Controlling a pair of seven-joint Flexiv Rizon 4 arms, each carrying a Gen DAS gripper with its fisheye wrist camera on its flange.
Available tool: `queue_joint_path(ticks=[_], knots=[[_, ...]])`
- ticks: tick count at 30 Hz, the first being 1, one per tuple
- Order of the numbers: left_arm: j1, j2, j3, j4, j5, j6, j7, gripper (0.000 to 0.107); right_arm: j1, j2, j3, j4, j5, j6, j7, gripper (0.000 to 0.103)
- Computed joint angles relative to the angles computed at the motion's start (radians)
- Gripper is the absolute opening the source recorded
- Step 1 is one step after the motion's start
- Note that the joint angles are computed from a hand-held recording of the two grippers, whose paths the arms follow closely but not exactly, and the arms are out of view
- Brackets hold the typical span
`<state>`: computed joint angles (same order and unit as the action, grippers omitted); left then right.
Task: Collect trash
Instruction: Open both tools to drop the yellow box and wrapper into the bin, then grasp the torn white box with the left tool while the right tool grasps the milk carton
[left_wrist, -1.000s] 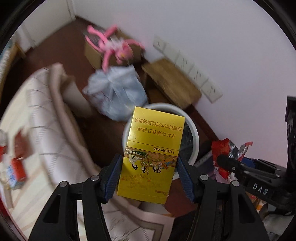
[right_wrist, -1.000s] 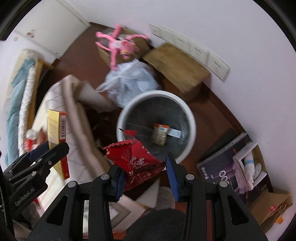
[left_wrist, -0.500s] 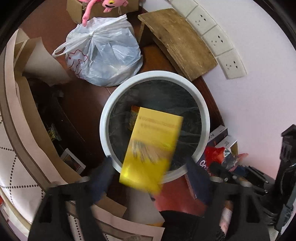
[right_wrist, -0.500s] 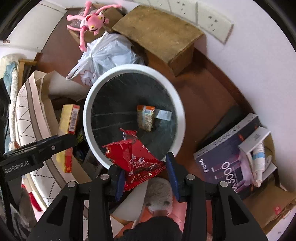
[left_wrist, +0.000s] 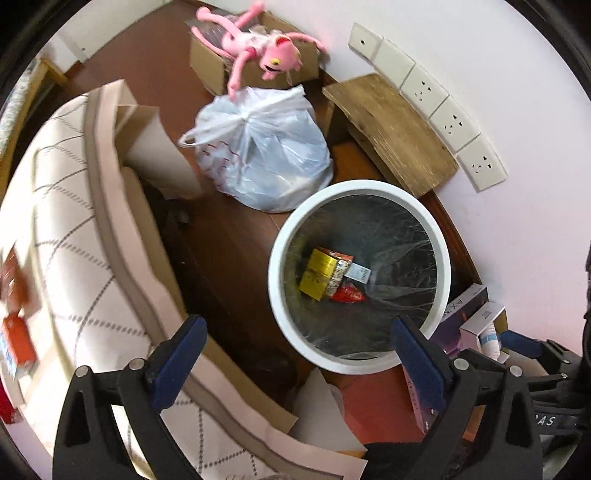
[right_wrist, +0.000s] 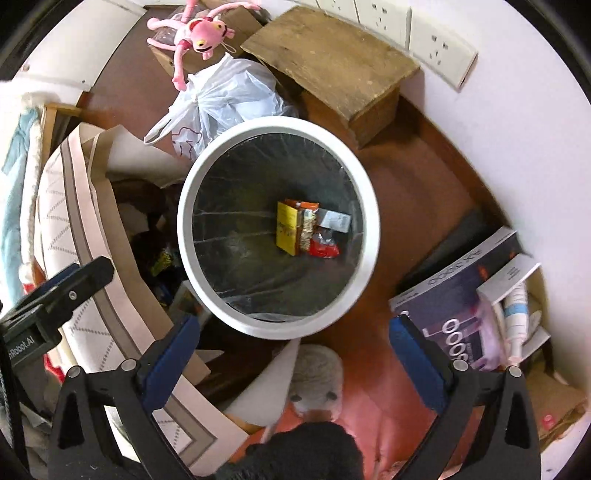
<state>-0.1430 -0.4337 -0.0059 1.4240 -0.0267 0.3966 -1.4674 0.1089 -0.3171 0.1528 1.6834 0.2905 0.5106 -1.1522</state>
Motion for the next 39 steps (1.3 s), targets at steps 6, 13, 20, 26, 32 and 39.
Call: queue_joint_path(ticks=[6, 13, 20, 26, 32, 39], knots=[[-0.011, 0.08, 0.012, 0.074, 0.043, 0.066, -0.008, 0.102, 0.046, 0.077, -0.012, 0.059, -0.142, 0.03, 0.061, 0.103], [-0.007, 0.152, 0.007, 0.134, 0.052, 0.106, -0.004, 0.102, 0.067, 0.147, -0.013, 0.091, -0.217, 0.04, 0.101, 0.103], [0.006, 0.222, 0.0, 0.18, 0.022, 0.138, 0.005, 0.102, 0.087, 0.212, -0.007, 0.111, -0.253, 0.035, 0.136, 0.103], [0.027, 0.31, 0.013, 0.213, 0.014, 0.162, -0.014, 0.102, 0.103, 0.291, 0.006, 0.123, -0.23, 0.077, 0.181, 0.103], [0.103, 0.409, 0.055, 0.266, -0.016, 0.218, -0.002, 0.102, 0.171, 0.311, 0.038, 0.049, -0.247, 0.096, 0.196, 0.103], [0.241, 0.478, 0.128, 0.311, 0.141, 0.258, -0.044, 0.102, 0.325, 0.105, 0.087, -0.222, -0.289, -0.003, 0.075, 0.103]])
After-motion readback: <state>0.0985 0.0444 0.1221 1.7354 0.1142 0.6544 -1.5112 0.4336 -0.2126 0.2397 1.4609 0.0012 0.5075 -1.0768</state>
